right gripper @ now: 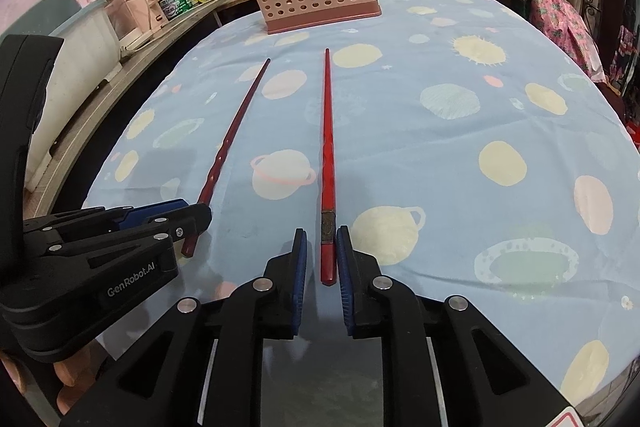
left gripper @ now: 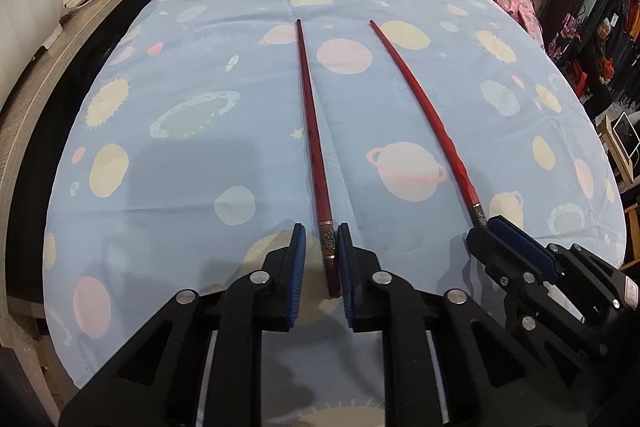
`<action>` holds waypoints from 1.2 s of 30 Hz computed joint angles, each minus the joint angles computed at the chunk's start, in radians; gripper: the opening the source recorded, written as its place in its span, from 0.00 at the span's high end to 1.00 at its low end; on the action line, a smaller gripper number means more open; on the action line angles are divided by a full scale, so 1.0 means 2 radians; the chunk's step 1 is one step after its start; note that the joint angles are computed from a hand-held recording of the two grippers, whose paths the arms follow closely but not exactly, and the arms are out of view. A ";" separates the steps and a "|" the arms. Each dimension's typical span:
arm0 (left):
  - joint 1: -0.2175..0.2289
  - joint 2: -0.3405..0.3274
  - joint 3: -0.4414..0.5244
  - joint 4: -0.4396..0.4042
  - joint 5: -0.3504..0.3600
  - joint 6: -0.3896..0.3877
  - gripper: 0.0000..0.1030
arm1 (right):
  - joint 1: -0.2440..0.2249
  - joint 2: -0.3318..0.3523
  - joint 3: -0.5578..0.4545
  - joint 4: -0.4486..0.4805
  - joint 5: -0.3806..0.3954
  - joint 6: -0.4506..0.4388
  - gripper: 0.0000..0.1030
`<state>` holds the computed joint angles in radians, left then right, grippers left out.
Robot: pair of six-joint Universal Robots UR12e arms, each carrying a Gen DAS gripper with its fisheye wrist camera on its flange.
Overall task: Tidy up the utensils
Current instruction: 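Lift both red chopsticks and lower them into the pink basket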
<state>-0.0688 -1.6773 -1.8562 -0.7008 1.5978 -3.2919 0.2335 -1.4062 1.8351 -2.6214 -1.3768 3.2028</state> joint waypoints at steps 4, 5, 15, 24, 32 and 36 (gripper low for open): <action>0.002 0.000 0.002 -0.005 -0.009 0.005 0.92 | 0.000 0.000 -0.001 0.003 -0.004 -0.001 0.92; 0.003 0.000 0.002 -0.008 -0.013 0.005 0.92 | 0.000 0.000 -0.001 0.004 -0.003 -0.002 0.92; 0.014 0.014 -0.001 -0.009 -0.035 -0.012 0.93 | -0.004 -0.007 -0.002 -0.009 0.002 -0.001 0.92; 0.030 0.037 0.001 0.022 -0.046 -0.028 0.93 | -0.012 -0.018 -0.010 -0.048 0.012 0.015 0.92; 0.044 0.046 0.017 0.061 -0.052 -0.039 0.93 | -0.024 -0.018 -0.034 -0.095 0.022 0.036 0.92; 0.048 0.042 0.031 0.077 -0.048 -0.040 0.93 | -0.028 -0.010 -0.054 -0.116 0.028 0.046 0.92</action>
